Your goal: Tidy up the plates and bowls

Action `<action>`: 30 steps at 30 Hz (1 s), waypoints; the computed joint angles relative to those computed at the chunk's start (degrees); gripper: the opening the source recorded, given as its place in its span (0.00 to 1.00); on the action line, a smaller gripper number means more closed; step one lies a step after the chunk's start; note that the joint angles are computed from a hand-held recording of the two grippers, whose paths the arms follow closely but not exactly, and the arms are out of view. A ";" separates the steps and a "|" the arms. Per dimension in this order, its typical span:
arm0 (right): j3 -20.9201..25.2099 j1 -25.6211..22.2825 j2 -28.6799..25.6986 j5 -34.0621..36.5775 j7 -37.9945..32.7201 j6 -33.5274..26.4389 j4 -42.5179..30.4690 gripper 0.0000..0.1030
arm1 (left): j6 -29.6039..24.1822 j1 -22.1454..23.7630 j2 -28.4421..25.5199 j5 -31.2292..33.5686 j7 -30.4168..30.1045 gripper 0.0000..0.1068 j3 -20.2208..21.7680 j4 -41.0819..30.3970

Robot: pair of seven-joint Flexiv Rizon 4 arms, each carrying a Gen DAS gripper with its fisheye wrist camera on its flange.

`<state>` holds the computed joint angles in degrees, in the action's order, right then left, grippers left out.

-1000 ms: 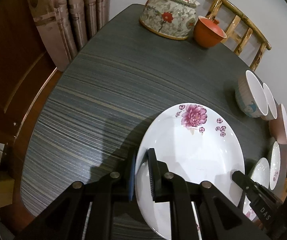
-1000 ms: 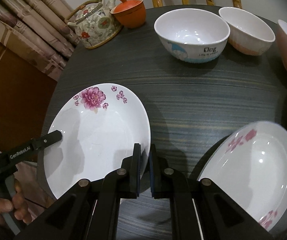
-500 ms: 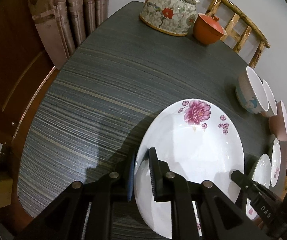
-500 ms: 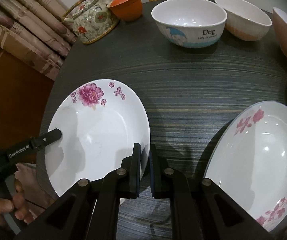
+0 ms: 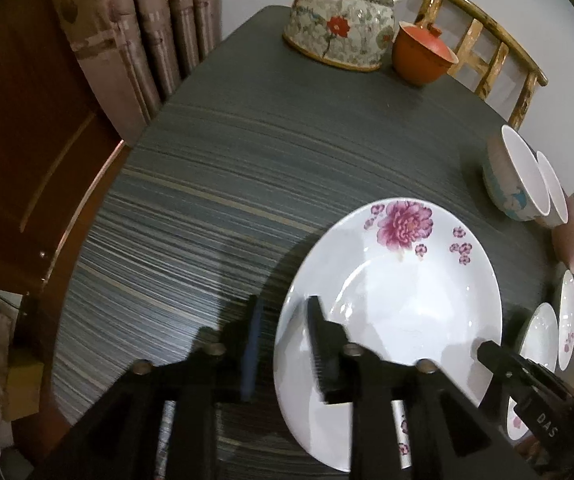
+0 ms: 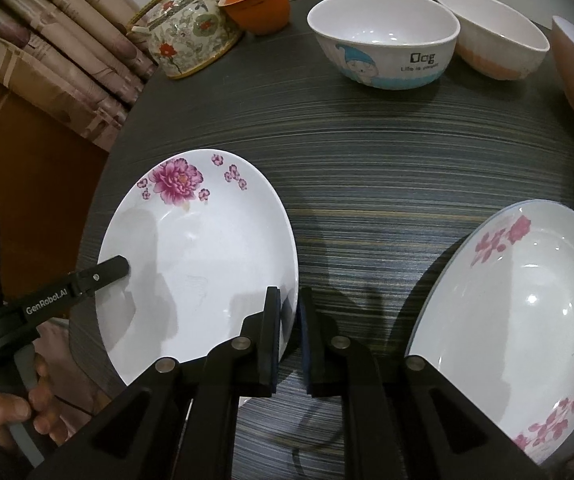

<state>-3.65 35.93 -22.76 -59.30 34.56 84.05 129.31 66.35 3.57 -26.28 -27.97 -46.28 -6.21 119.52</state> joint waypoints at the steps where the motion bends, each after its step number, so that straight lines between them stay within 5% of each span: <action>1: 0.22 -0.24 0.02 0.32 -0.32 -0.10 0.09 0.15 | 0.90 -0.26 0.30 0.15 -0.53 0.35 0.29 0.21; 5: 0.16 -0.38 1.61 -0.85 0.50 -1.74 1.08 0.28 | 1.92 0.24 2.07 -0.83 -0.56 0.42 -0.26 1.44; 15: 5.70 -6.73 8.19 -7.54 3.28 -5.53 5.67 0.34 | 5.42 -1.22 12.33 -10.19 7.61 0.53 -3.73 10.56; 27: 12.06 -17.95 20.97 -21.28 10.50 -1.50 16.27 0.35 | -4.98 -12.43 21.77 -21.76 12.58 0.53 -0.71 17.28; 30: 14.15 -19.55 25.00 -18.65 9.86 -2.74 19.69 0.35 | -4.69 -15.45 21.47 -23.29 11.21 0.53 -0.09 18.38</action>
